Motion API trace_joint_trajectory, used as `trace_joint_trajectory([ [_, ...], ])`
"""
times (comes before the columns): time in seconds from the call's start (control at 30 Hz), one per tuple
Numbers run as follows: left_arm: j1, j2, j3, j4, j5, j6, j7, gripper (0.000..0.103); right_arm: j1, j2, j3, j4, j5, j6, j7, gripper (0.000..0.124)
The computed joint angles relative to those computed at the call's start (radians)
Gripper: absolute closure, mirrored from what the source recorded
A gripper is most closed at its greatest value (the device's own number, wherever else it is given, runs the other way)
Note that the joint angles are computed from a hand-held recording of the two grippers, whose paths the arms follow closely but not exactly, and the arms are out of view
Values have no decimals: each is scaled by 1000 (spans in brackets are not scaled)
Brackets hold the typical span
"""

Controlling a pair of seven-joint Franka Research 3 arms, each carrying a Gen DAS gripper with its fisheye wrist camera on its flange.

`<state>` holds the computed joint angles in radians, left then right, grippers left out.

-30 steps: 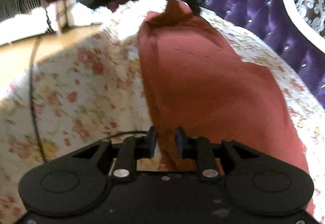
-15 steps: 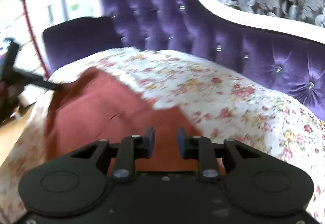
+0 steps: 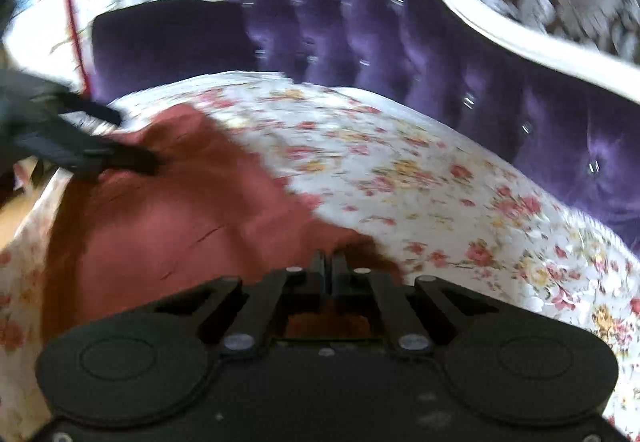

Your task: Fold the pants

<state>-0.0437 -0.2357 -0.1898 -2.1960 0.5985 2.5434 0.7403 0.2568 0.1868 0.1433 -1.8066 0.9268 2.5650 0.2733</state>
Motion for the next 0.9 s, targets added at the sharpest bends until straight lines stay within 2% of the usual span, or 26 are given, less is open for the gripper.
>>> trace_joint_trajectory([
  [0.1, -14, 39, 13, -4, -62, -29, 34, 10, 12, -32, 3, -61, -18, 28, -42, 119],
  [0.17, -2, 15, 25, -64, -63, 53, -6, 8, 12, -26, -2, -59, -15, 12, -28, 117],
  [0.2, 0, 5, 25, -79, -58, 68, -2, 7, 10, -23, -3, -53, -4, 7, -18, 116],
  [0.27, 4, 0, 16, -80, -51, 57, -3, 7, 4, -4, -7, -23, 6, -20, 18, 102],
  [0.3, 5, 1, 13, -80, -47, 57, -7, 7, 1, 3, -6, -10, 10, -30, 27, 88],
  [0.33, 6, 4, 12, -78, -47, 57, -9, 7, 1, 11, -5, 1, 14, -33, 38, 83],
  [0.57, 10, 4, 14, -77, -45, 68, -7, 7, -18, 82, 12, 107, 46, -108, 130, 83],
  [0.63, 12, 4, 13, -77, -41, 70, -10, 7, -18, 113, 14, 146, 43, -105, 167, 80],
  [0.7, 13, 3, 12, -79, -38, 74, -14, 7, -19, 135, 16, 175, 30, -101, 215, 80],
  [0.73, 14, 3, 12, -80, -36, 77, -15, 7, -19, 150, 15, 193, 21, -98, 250, 85],
  [0.77, 15, 2, 11, -82, -32, 80, -18, 6, -17, 169, 12, 216, 6, -98, 296, 90],
  [0.83, 18, -1, 8, -88, -22, 87, -28, 6, -15, 200, 6, 252, -33, -89, 386, 118],
  [0.9, 20, -2, 6, -91, -12, 93, -37, 6, -27, 238, 9, 298, -62, -119, 461, 120],
])
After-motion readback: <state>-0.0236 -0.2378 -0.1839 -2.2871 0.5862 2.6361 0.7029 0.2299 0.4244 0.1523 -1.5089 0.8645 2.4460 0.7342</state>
